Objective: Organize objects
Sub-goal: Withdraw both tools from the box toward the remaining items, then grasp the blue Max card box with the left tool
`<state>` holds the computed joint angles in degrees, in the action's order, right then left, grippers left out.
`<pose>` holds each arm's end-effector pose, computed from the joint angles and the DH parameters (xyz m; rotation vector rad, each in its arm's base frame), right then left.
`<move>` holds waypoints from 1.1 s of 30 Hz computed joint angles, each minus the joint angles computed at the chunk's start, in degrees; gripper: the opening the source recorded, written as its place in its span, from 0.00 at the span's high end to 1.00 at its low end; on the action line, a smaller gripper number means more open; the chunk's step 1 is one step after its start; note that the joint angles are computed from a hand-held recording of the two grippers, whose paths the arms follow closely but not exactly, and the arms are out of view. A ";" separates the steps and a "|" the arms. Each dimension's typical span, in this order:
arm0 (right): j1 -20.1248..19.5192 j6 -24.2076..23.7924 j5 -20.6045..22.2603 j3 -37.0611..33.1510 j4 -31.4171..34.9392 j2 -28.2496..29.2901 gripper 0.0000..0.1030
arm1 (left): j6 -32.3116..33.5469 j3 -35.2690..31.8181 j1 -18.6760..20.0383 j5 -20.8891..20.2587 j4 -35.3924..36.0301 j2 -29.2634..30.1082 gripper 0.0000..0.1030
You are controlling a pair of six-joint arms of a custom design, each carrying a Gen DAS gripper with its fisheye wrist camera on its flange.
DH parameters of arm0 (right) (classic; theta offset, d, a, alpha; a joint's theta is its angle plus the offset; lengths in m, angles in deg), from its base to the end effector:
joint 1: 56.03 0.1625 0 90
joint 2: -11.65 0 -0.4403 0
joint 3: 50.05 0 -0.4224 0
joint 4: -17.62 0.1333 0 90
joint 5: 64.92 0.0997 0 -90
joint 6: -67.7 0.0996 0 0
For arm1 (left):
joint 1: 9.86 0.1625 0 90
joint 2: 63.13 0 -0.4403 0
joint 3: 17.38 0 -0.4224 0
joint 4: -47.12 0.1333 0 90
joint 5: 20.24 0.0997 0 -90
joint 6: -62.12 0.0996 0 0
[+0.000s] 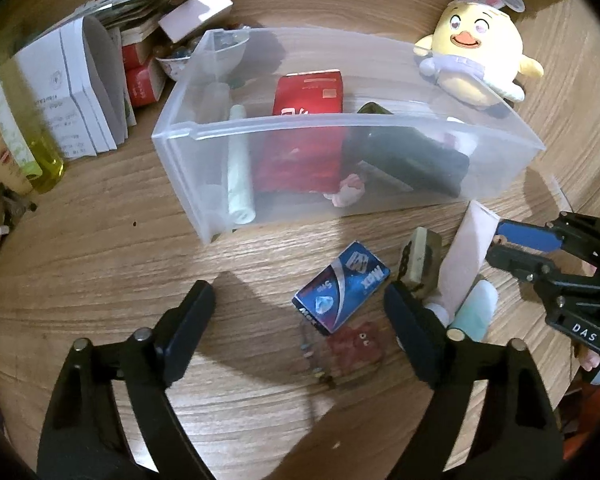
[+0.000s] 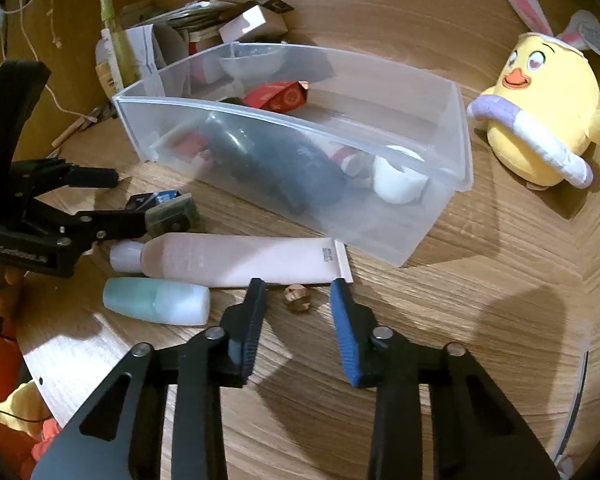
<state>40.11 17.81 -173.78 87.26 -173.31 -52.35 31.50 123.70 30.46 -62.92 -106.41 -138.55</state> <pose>0.1483 -0.4330 0.1163 1.1397 -2.3706 0.4369 -0.1577 -0.4047 0.1326 0.4183 2.3732 -0.6465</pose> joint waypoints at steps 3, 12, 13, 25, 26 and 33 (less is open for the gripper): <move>0.11 -0.71 -0.15 0.15 -1.23 0.50 0.82 | 0.73 -0.19 -0.06 0.37 -0.79 0.75 0.24; -0.36 0.03 0.84 0.31 -0.59 -0.06 0.88 | 4.29 0.45 -0.33 0.21 -5.37 1.75 0.65; -0.40 0.17 0.98 0.38 -0.48 -0.24 0.88 | 4.41 0.57 -0.36 0.04 -5.56 1.67 0.69; -0.19 1.92 3.08 1.32 0.10 -2.73 0.88 | 0.63 2.80 -1.95 1.04 -5.83 -0.87 0.74; -0.07 2.17 3.33 1.42 0.08 -3.05 0.88 | -0.17 3.27 -2.40 1.49 -5.76 -1.60 0.74; 0.85 3.15 5.14 1.86 0.38 -5.27 0.88 | -3.03 5.05 -5.32 4.04 -5.18 -5.75 0.74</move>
<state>40.96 20.96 -168.65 89.12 -172.94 -57.61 28.48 128.75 25.14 -58.88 -111.59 -144.30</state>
